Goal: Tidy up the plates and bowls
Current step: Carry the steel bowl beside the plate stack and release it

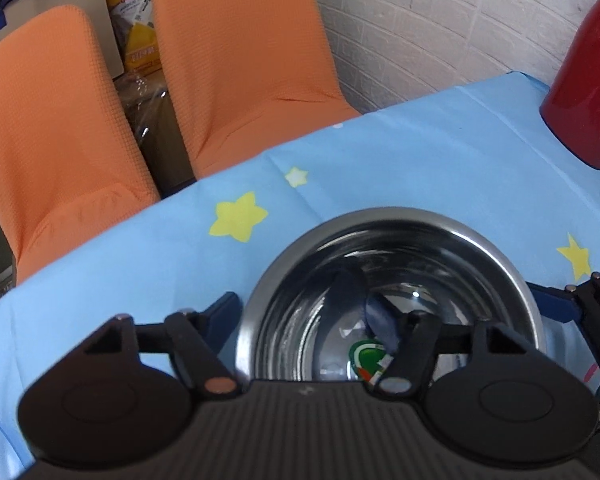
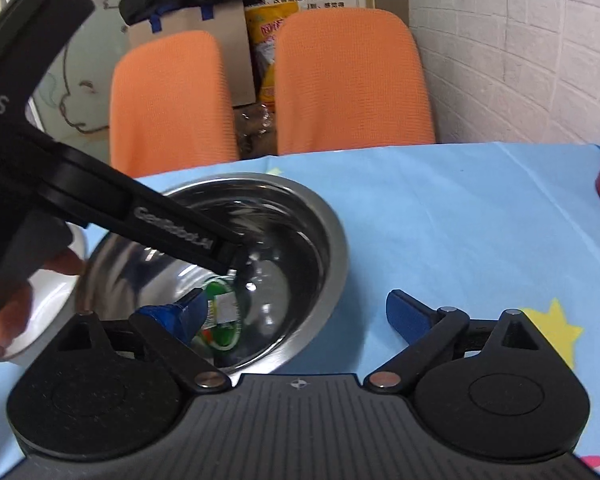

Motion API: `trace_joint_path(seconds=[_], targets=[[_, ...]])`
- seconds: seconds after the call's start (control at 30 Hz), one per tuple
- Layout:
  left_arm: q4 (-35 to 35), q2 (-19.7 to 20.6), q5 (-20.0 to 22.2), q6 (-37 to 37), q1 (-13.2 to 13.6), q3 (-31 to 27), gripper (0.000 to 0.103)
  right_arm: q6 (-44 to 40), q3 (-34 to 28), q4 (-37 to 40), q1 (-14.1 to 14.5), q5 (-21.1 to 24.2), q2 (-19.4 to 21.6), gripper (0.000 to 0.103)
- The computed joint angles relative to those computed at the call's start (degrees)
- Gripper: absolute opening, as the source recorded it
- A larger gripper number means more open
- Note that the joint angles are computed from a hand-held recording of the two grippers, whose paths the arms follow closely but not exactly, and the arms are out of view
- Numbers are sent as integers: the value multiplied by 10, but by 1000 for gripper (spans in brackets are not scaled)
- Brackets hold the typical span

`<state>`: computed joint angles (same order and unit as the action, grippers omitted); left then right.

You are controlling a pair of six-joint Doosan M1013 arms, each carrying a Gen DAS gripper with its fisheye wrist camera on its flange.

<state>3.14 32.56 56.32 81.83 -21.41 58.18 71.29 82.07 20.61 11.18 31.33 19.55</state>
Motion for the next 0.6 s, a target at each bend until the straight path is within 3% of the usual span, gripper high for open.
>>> trace_joint_path(seconds=[0.13, 0.3, 0.47, 0.6], targets=[[-32, 5, 20, 25, -4, -14, 43, -31, 1, 42, -3, 20, -4, 79], [-45, 7, 46, 19, -13, -24, 43, -7, -2, 68, -14, 63, -14, 80], [-36, -23, 27, 5, -30, 6, 43, 18, 15, 26, -13, 62, -40, 81], [-17, -71, 0, -27, -50, 69, 43, 3, 54, 33, -13, 49, -79, 81]])
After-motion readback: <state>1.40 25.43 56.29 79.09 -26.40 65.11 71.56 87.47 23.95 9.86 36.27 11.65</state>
